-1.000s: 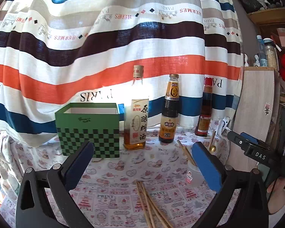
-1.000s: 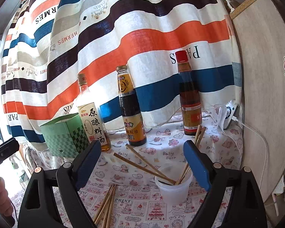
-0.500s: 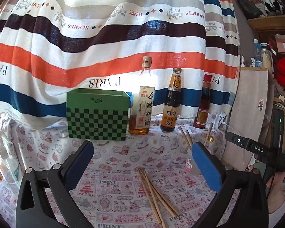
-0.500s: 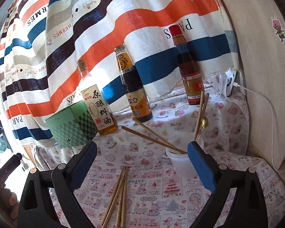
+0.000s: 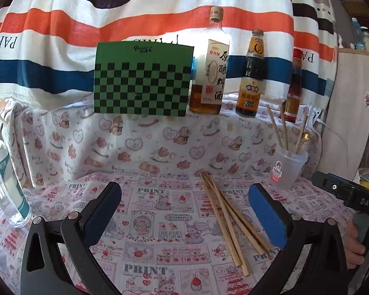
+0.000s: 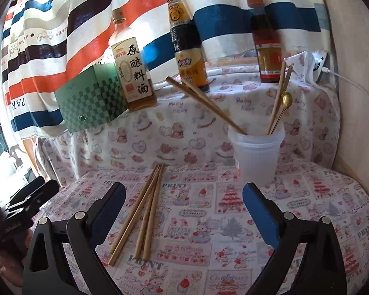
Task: Organize utensils
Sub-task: 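Withdraw both tools from the cup toward the remaining chopsticks, then lower both open tools over the wooden chopsticks lying on the table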
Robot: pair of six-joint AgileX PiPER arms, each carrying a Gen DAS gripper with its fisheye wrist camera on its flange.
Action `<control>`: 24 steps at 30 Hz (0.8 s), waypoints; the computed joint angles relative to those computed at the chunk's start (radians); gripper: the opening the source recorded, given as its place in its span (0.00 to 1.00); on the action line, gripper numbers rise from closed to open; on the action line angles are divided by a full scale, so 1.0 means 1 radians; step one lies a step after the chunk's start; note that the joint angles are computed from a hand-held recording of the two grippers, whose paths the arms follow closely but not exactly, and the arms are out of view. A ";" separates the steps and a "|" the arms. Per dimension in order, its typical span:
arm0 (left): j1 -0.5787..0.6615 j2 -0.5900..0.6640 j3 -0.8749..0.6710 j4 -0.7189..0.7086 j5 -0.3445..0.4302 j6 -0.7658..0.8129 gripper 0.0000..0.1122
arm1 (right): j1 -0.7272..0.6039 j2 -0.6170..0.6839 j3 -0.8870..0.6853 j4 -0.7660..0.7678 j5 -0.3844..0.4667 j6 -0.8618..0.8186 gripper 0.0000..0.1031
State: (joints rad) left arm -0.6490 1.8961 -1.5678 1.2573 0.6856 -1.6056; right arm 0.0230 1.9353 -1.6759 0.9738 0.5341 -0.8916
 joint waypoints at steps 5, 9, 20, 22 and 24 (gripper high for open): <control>0.003 0.058 -0.066 -0.116 0.028 0.129 0.91 | 0.031 -0.011 0.019 -0.115 -0.051 0.072 0.94; -0.002 0.068 -0.085 -0.164 0.022 0.193 0.91 | 0.042 -0.028 0.044 -0.129 -0.083 0.067 0.94; 0.043 0.087 -0.134 -0.426 -0.029 0.392 0.91 | 0.050 -0.023 0.034 -0.210 -0.091 0.151 0.94; 0.039 0.108 -0.167 -0.456 0.005 0.435 0.91 | 0.059 -0.028 0.043 -0.230 -0.107 0.156 0.94; 0.029 0.142 -0.224 -0.480 0.079 0.474 0.91 | 0.072 -0.038 0.064 -0.255 -0.146 0.160 0.94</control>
State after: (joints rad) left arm -0.6205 2.0386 -1.7913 0.7769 0.7648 -1.1314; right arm 0.0954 1.8977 -1.6115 0.7190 0.3880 -0.7313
